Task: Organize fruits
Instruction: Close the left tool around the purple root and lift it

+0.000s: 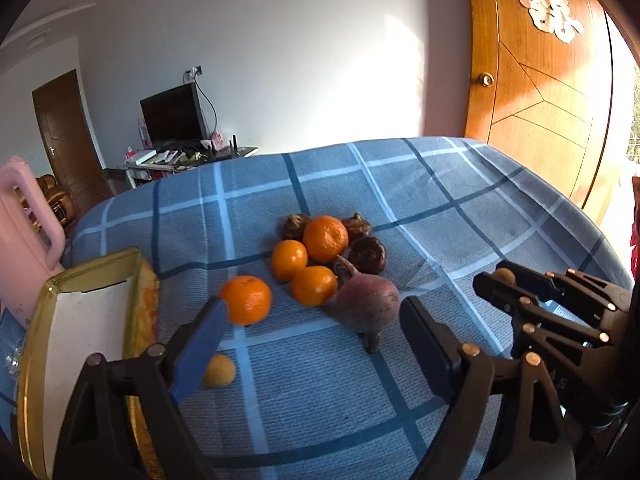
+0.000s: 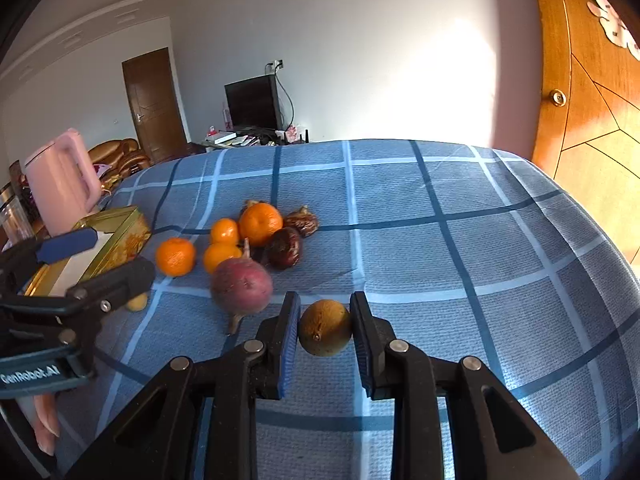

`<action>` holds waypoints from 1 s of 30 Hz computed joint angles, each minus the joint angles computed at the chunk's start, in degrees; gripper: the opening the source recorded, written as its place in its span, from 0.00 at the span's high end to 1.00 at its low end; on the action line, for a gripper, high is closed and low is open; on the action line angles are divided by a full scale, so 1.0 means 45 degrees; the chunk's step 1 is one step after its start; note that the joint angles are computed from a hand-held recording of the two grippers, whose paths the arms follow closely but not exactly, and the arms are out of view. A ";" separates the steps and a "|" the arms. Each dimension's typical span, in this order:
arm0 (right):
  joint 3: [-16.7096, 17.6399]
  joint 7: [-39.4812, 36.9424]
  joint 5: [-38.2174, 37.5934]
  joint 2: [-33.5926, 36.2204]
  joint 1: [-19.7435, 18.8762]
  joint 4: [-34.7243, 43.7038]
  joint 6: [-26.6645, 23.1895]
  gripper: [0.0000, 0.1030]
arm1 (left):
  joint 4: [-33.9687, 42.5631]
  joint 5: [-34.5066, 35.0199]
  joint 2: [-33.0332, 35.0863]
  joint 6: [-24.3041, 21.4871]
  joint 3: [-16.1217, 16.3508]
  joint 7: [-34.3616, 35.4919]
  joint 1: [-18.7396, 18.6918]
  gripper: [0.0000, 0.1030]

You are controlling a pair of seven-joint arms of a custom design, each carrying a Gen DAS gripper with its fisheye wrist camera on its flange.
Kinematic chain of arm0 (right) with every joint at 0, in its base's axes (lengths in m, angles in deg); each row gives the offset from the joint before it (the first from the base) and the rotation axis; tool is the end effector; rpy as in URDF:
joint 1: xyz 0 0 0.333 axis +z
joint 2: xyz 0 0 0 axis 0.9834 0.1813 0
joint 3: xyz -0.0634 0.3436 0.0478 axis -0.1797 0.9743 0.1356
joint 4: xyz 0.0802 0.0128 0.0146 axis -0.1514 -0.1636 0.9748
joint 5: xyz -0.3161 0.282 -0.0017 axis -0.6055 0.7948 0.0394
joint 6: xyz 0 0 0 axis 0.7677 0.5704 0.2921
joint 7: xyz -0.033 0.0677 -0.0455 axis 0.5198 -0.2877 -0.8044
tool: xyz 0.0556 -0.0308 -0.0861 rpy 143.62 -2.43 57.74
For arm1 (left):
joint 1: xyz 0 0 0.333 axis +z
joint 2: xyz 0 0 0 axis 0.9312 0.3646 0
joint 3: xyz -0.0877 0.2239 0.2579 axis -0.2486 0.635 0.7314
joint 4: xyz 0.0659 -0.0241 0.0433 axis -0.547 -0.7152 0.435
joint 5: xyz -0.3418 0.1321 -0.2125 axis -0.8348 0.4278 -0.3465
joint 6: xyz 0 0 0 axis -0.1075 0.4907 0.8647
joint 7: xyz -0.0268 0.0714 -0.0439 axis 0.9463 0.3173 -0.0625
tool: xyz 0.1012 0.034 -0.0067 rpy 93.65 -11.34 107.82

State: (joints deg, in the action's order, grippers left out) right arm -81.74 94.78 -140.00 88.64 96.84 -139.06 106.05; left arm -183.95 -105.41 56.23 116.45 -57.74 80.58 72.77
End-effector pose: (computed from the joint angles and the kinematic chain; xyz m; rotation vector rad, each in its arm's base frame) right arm 0.6209 0.2108 0.5141 -1.5480 1.7984 -0.8250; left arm 0.6846 -0.1291 0.5132 -1.3249 2.1110 -0.9319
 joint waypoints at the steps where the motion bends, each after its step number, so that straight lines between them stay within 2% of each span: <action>1: -0.0038 0.0080 -0.0070 0.0058 -0.0007 0.0070 -0.0096 0.74 | 0.0233 0.0370 0.0244 -0.0219 0.0184 -0.0343 -0.0222 0.15; 6: -0.0208 -0.0117 -0.0069 0.0249 -0.0070 0.0161 -0.0173 0.74 | 0.1276 0.1323 0.1270 -0.1354 0.0383 -0.1575 -0.0582 0.19; 12: -0.0300 -0.0442 0.0475 0.0417 -0.0146 0.0035 0.0369 0.74 | 0.1813 0.1578 0.1846 -0.1615 0.0055 -0.1838 -0.0555 0.20; 14: -0.0382 -0.0468 0.0486 0.0411 -0.0107 0.0002 0.0514 0.73 | 0.2104 0.1744 0.2144 -0.1831 0.0047 -0.1943 -0.0551 0.26; 18: -0.0435 -0.0997 0.1065 0.0446 -0.0116 -0.0099 0.1008 0.73 | 0.2771 0.0703 0.2631 -0.2955 -0.0678 -0.1196 0.0156 0.45; 22: -0.0435 -0.1941 0.1874 0.0568 -0.0049 -0.0031 0.1072 0.73 | 0.2869 -0.0390 0.2666 -0.3310 -0.0898 -0.0597 0.0488 0.46; 25: -0.0537 -0.2399 0.2326 0.0630 0.0062 0.0001 0.1045 0.73 | 0.2791 -0.0629 0.2593 -0.3275 -0.0768 -0.0340 0.0381 0.46; 30: -0.0870 -0.1706 0.1555 0.0547 0.0352 -0.0021 0.1031 0.74 | 0.2498 -0.1211 0.2382 -0.3002 -0.0777 0.0258 0.0455 0.46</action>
State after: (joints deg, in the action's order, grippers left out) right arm -85.66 87.11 -133.00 91.11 98.42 -139.16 110.69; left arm -172.71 -110.87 66.95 102.94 -61.23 81.74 74.82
